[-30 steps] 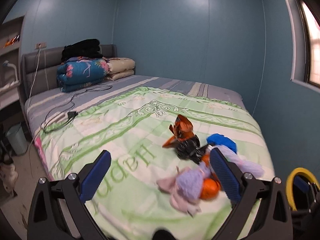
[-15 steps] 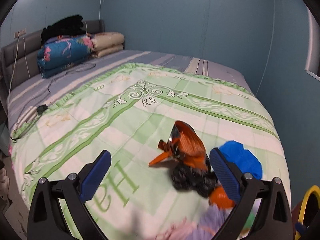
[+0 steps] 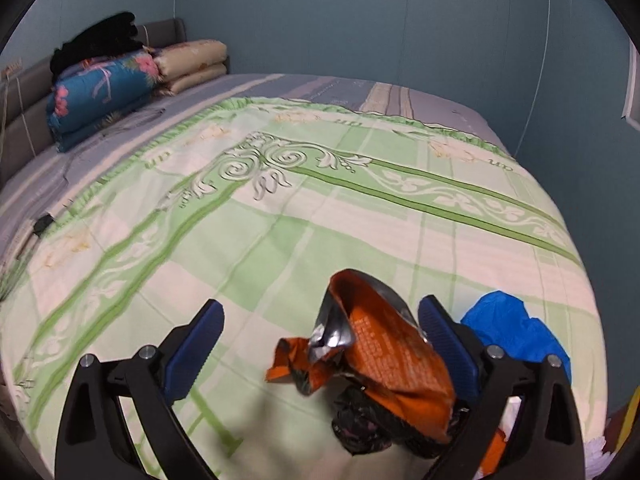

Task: Collect trash
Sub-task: 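Grasp the orange wrapper with the left tool while the right tool grasps the black bag, then carry the orange wrapper and black bag with both tools over the yellow bin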

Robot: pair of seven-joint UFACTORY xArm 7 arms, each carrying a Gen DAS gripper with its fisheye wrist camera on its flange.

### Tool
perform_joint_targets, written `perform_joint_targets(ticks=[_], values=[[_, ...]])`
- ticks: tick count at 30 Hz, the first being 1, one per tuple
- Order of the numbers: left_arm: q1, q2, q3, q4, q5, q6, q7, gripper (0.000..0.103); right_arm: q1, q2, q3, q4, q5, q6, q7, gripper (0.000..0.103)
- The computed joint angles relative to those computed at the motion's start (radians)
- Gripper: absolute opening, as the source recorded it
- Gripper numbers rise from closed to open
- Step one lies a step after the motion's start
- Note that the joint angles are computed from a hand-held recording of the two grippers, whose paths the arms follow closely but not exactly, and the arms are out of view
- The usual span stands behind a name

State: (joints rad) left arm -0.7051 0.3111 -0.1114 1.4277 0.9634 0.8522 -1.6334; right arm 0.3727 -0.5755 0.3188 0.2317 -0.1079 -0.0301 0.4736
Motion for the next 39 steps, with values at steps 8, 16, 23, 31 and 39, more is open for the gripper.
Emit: perform_joint_targets(ticks=[8, 16, 23, 31, 39], values=[[0.031, -0.017, 0.010, -0.063, -0.028, -0.116, -0.046, 0.028, 0.048, 0.016, -0.042, 0.014, 0.007, 0.021, -0.033, 0.069], [0.048, -0.107, -0.011, -0.152, 0.014, -0.132, -0.158, 0.022, 0.199, 0.014, -0.193, 0.013, 0.067, 0.036, -0.140, 0.040], [0.047, -0.225, -0.092, -0.207, 0.086, -0.006, -0.227, 0.022, 0.304, -0.129, -0.310, -0.033, 0.142, 0.039, -0.225, 0.040], [0.007, -0.323, -0.235, -0.189, 0.140, 0.214, -0.245, 0.022, 0.303, -0.294, -0.300, -0.059, 0.184, 0.130, -0.263, 0.040], [-0.092, -0.306, -0.318, -0.103, 0.188, 0.353, -0.276, 0.022, 0.281, -0.508, -0.277, -0.119, 0.220, 0.238, -0.274, 0.040]])
